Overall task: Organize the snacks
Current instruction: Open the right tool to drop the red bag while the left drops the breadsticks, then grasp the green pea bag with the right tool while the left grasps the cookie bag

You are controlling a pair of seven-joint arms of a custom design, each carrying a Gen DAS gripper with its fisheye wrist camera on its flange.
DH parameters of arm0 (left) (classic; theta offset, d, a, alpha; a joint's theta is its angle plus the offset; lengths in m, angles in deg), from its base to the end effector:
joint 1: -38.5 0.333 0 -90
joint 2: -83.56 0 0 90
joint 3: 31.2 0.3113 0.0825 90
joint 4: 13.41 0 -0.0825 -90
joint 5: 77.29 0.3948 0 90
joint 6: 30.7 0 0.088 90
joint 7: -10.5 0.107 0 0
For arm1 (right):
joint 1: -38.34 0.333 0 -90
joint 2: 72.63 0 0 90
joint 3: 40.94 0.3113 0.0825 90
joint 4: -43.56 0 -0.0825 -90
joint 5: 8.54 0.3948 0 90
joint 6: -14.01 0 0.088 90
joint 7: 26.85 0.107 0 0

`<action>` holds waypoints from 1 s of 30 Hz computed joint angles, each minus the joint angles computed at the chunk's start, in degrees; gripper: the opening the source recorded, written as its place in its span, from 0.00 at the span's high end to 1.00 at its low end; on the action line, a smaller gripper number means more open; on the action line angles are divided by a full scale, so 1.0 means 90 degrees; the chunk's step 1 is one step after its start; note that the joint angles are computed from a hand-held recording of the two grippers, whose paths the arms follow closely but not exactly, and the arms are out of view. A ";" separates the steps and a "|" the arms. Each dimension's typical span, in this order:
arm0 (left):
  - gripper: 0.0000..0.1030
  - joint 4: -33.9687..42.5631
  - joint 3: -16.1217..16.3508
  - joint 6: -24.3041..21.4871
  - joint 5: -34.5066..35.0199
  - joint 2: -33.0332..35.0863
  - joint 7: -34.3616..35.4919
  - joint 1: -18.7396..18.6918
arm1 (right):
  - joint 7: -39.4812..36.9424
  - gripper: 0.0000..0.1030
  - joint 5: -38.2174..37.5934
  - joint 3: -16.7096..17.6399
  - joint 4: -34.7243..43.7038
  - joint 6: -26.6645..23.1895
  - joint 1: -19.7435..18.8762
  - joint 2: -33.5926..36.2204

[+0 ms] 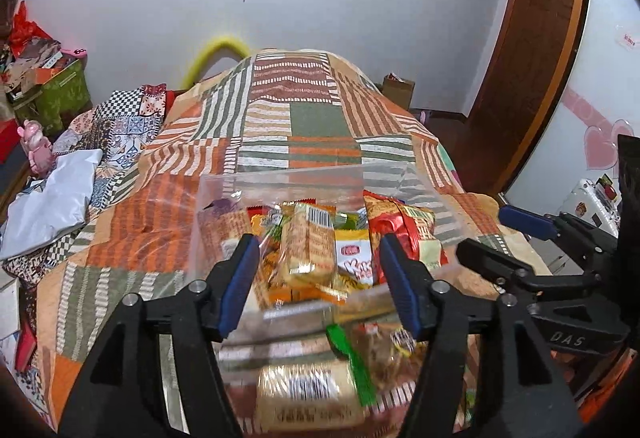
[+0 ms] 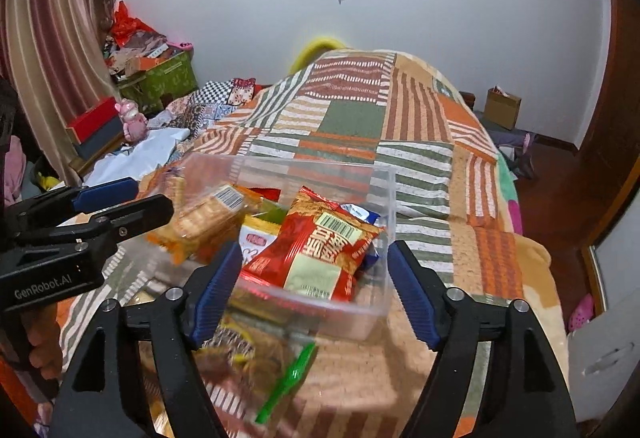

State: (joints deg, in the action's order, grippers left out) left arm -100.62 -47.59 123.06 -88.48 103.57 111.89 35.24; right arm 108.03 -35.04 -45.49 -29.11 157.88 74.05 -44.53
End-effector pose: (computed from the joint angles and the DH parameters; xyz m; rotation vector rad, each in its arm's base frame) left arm 0.6915 -0.2048 0.5567 -1.4866 2.1138 -1.0652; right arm 0.6400 0.4093 0.5579 -1.7302 1.6386 -0.6564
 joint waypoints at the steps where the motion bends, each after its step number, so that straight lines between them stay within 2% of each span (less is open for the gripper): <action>1: 0.37 -0.0158 -0.0030 0.0007 -0.0075 -0.0128 0.0039 0.0052 | 0.0076 0.28 -0.0067 -0.0028 -0.0154 0.0050 0.0042 -0.0117; 8: 0.37 -0.1107 0.0031 -0.0014 -0.0555 -0.0860 0.0302 0.0147 | 0.0555 0.26 -0.0538 0.0078 -0.1015 0.0074 0.0156 -0.0759; 17: 0.37 -0.2277 0.0354 -0.0144 -0.0902 -0.1705 0.0566 -0.0071 | 0.0827 0.26 -0.0550 0.0535 -0.1920 -0.0011 0.0027 -0.1286; 23: 0.37 -0.2837 0.0530 -0.0232 -0.1062 -0.2090 0.0754 -0.0298 | 0.0894 0.26 -0.0285 0.0750 -0.2291 -0.0137 -0.0062 -0.1380; 27: 0.37 -0.3157 0.0590 -0.0179 -0.1100 -0.2301 0.0900 -0.0468 | 0.0963 0.26 -0.0325 0.0769 -0.2220 -0.0512 0.0009 -0.1227; 30: 0.37 -0.3291 0.0635 -0.0230 -0.1253 -0.2399 0.1050 -0.0585 | 0.0932 0.26 -0.0126 0.0818 -0.2350 -0.0492 -0.0022 -0.1250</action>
State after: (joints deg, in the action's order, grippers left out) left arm -130.24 -41.87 120.99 -99.75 81.98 121.34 29.98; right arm 116.41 -36.17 -38.13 -50.26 153.46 73.85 -55.78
